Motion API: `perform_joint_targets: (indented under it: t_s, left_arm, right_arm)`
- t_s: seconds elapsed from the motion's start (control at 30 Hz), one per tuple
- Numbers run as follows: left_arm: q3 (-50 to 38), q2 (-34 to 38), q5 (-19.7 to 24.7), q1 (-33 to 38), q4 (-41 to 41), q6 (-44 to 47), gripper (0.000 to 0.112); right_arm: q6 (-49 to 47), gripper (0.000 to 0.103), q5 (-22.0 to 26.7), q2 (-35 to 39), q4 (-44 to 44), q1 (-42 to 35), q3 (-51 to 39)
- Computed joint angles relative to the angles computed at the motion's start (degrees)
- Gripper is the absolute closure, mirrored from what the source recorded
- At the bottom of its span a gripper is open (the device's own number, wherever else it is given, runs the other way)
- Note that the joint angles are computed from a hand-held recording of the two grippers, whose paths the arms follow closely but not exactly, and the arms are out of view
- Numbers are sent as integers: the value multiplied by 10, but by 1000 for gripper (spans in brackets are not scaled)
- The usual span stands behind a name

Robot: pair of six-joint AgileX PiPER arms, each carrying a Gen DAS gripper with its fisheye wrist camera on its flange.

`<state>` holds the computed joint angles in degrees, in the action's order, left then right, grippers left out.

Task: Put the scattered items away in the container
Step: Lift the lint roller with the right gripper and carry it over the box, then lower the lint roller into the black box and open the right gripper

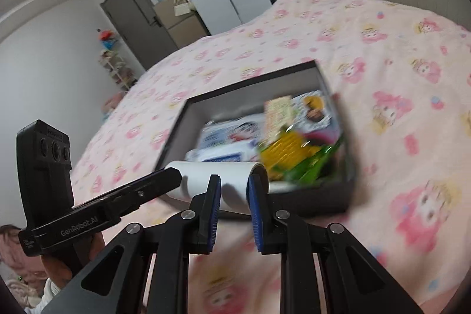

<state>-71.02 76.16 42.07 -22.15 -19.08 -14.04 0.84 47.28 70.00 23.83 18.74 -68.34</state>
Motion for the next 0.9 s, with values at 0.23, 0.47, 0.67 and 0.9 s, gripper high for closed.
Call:
perform_joint_targets:
  t_s: [0.23,0.47,0.67,0.9]
  left_arm:
    - [-109,122,62,40,-4,-38,75]
    - [-29,36,37,55,9,-14,73]
    - [-71,89,83,12,29,11,74]
    - [-117,143,89,7,72,-67,74]
  right_arm:
    - [7,86,46,133,-69,-6,-126]
    - [-46,85,2,57,19,-59,-44]
    - [-69,85,74,87,15,-22,-52]
    - [7,85,47,159,-60,14,-114]
